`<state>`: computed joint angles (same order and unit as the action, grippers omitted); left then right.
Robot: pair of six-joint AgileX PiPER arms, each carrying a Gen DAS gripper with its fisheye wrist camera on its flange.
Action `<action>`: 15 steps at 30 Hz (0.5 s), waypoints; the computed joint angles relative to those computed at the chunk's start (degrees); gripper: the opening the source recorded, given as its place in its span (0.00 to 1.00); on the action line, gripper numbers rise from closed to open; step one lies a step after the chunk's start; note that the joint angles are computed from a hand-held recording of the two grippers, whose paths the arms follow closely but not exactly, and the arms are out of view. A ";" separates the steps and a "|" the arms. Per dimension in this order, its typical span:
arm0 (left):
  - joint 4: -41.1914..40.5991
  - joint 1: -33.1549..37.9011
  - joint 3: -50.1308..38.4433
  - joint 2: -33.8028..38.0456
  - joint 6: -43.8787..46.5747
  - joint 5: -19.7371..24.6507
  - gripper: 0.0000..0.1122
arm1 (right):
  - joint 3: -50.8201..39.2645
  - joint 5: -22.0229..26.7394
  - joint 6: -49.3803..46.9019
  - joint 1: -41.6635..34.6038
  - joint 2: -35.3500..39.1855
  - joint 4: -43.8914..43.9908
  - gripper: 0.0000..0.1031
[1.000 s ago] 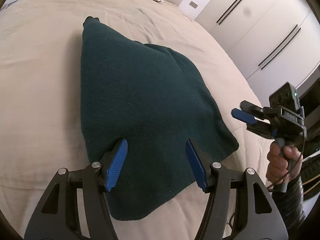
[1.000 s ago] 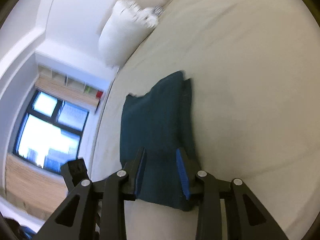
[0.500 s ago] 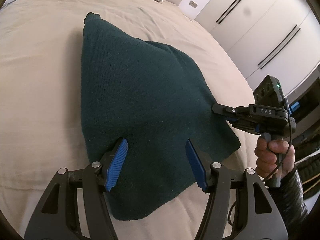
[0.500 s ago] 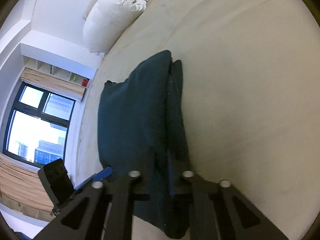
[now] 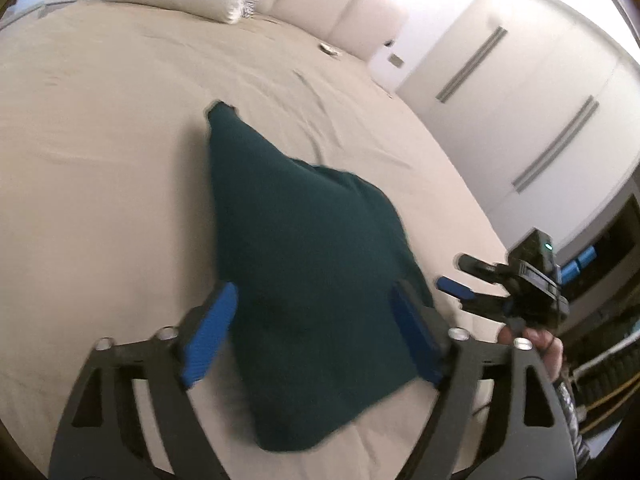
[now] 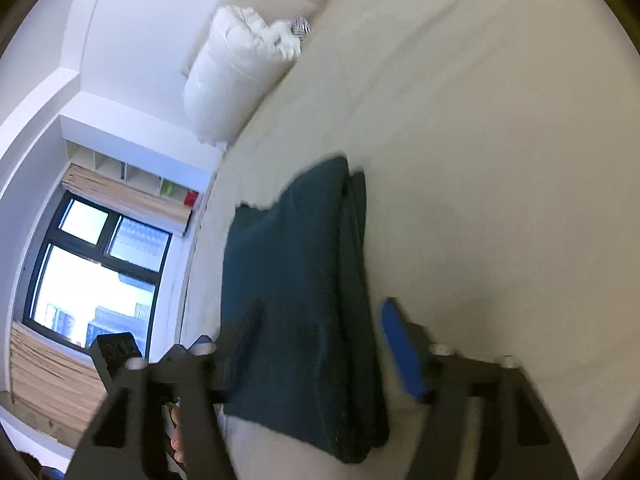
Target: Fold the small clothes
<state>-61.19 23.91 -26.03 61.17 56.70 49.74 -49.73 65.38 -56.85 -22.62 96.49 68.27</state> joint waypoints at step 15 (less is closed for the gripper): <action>1.82 -3.27 -15.28 31.76 -3.06 3.66 0.72 | -22.11 2.15 17.20 10.52 16.01 -12.58 0.62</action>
